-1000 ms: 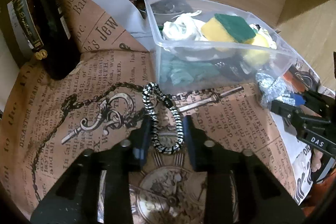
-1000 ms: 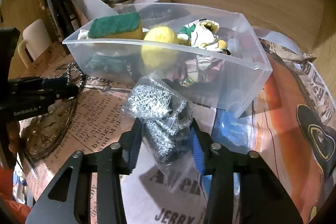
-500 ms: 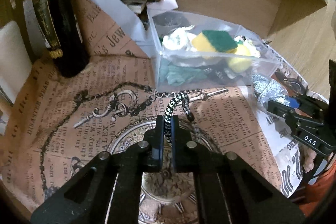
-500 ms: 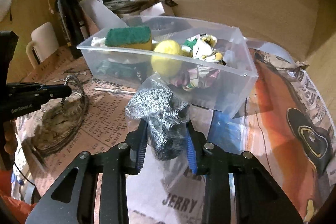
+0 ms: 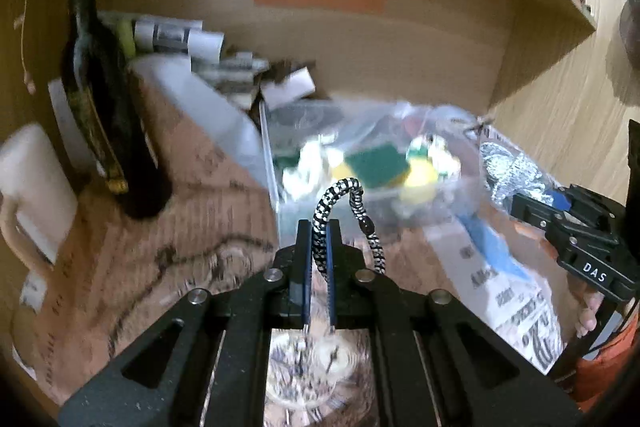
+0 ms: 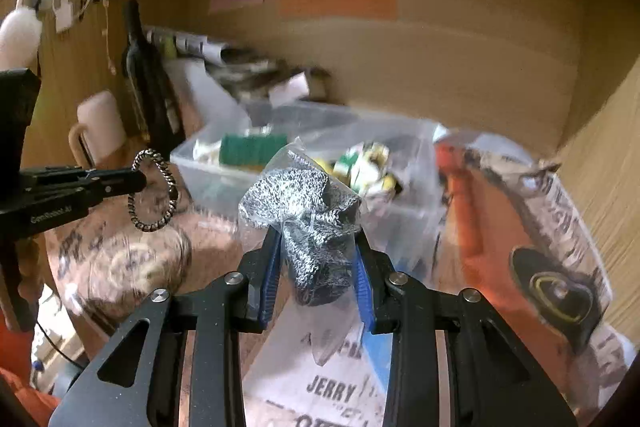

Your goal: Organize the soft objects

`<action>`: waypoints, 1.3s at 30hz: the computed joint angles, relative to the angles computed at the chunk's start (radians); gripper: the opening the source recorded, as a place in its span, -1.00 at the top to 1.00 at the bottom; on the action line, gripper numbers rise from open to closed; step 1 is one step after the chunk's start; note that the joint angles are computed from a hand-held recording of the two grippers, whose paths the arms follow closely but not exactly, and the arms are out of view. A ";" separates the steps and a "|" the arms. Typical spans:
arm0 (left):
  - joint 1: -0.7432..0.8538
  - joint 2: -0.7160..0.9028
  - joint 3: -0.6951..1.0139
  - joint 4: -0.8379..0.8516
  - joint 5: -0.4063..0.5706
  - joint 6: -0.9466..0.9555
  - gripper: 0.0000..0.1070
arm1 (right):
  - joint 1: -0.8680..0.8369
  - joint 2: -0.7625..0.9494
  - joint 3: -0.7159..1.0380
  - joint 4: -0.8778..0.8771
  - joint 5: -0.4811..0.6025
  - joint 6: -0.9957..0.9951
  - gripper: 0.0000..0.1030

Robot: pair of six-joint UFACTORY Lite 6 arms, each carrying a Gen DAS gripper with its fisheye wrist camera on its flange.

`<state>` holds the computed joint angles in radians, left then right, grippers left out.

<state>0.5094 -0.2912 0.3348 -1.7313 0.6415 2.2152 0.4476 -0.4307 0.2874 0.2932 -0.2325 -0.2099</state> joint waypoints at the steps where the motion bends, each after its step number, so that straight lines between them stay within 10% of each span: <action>1: -0.014 0.004 0.012 -0.018 -0.004 0.002 0.90 | -0.005 -0.012 0.006 0.008 0.001 -0.011 0.42; 32: -0.343 0.624 0.614 -0.344 -0.243 0.075 0.90 | -0.126 0.624 0.524 -0.358 -0.072 0.304 0.36; 39: -0.327 0.647 0.626 -0.216 -0.232 -0.036 0.45 | -0.128 0.670 0.553 -0.394 -0.028 0.329 0.00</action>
<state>0.1819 0.3557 0.9610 -1.9469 0.4099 2.1796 0.3200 0.2397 0.8404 -0.1009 -0.2601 0.1190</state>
